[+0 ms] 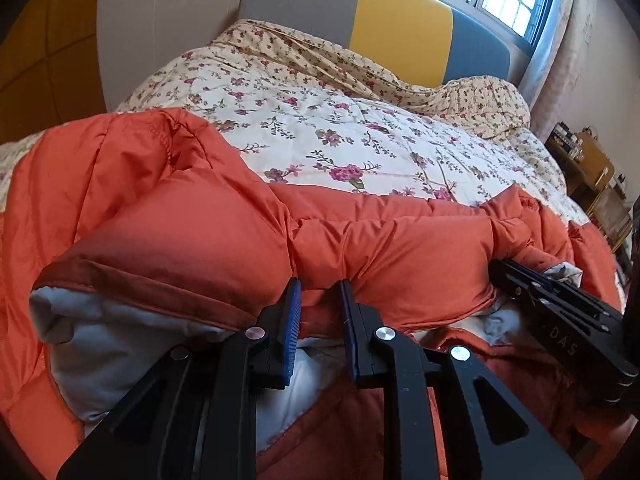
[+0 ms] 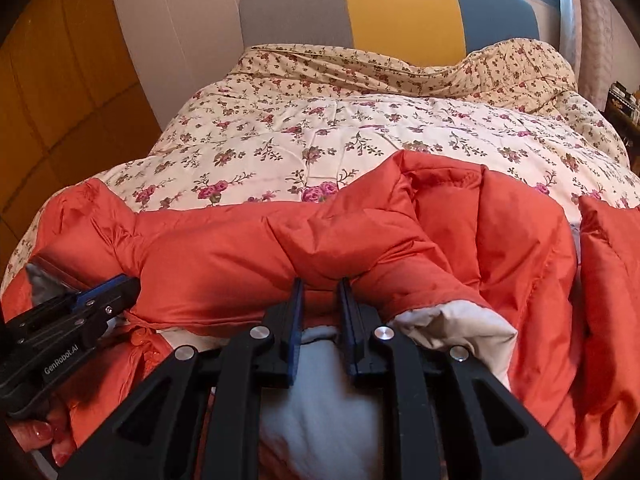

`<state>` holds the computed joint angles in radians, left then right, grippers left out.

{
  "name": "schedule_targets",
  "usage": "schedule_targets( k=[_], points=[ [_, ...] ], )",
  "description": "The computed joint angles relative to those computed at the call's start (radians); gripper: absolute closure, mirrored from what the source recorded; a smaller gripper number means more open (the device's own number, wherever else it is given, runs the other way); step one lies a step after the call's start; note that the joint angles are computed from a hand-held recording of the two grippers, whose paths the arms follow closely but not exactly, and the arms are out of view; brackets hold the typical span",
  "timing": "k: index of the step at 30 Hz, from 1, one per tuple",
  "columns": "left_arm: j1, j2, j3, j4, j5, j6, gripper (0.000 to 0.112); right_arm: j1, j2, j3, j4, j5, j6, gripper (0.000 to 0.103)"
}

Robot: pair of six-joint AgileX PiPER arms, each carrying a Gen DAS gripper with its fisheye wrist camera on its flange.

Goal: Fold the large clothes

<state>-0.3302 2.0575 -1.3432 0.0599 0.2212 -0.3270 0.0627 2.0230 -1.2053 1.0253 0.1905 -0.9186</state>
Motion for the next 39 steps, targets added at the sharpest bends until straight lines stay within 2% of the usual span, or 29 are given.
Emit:
schedule_targets(
  k=[2, 6, 8, 9, 10, 17, 21, 26, 29, 33, 39],
  points=[
    [0.001, 0.000, 0.001, 0.013, -0.002, -0.011, 0.093, -0.007, 0.001, 0.004, 0.066, 0.007, -0.065, 0.088],
    [0.003, -0.002, 0.006, 0.004, -0.008, -0.003, 0.093, -0.004, -0.016, 0.018, 0.056, -0.005, -0.063, 0.086],
    [0.000, -0.002, 0.004, 0.046, -0.004, -0.041, 0.093, -0.021, -0.047, 0.037, 0.109, 0.032, -0.115, 0.074],
    [-0.001, -0.001, 0.003, 0.059, -0.003, -0.053, 0.093, -0.034, -0.072, 0.060, 0.191, 0.055, -0.197, 0.066],
    [-0.003, -0.002, 0.003, 0.071, -0.002, -0.065, 0.093, -0.042, -0.102, 0.087, 0.255, 0.057, -0.263, 0.063],
    [-0.015, -0.003, -0.001, 0.176, 0.012, -0.163, 0.093, -0.186, -0.222, 0.195, 0.367, 0.137, -0.357, 0.062],
    [-0.032, -0.002, -0.009, 0.302, 0.034, -0.279, 0.093, -0.305, -0.274, 0.241, 0.403, 0.136, -0.414, 0.060],
    [-0.040, -0.018, 0.003, 0.368, 0.046, -0.342, 0.093, -0.474, -0.252, 0.217, 0.314, 0.145, -0.349, 0.055],
    [-0.027, -0.051, 0.038, 0.320, 0.026, -0.306, 0.093, -0.583, -0.203, 0.169, 0.226, 0.159, -0.235, 0.049],
    [-0.026, -0.090, 0.079, 0.369, 0.014, -0.355, 0.093, -0.715, -0.116, 0.080, 0.155, 0.200, -0.099, 0.047],
    [-0.027, -0.160, 0.160, 0.615, 0.006, -0.600, 0.093, -0.818, 0.002, -0.068, 0.081, 0.254, 0.043, 0.041]
  ],
)
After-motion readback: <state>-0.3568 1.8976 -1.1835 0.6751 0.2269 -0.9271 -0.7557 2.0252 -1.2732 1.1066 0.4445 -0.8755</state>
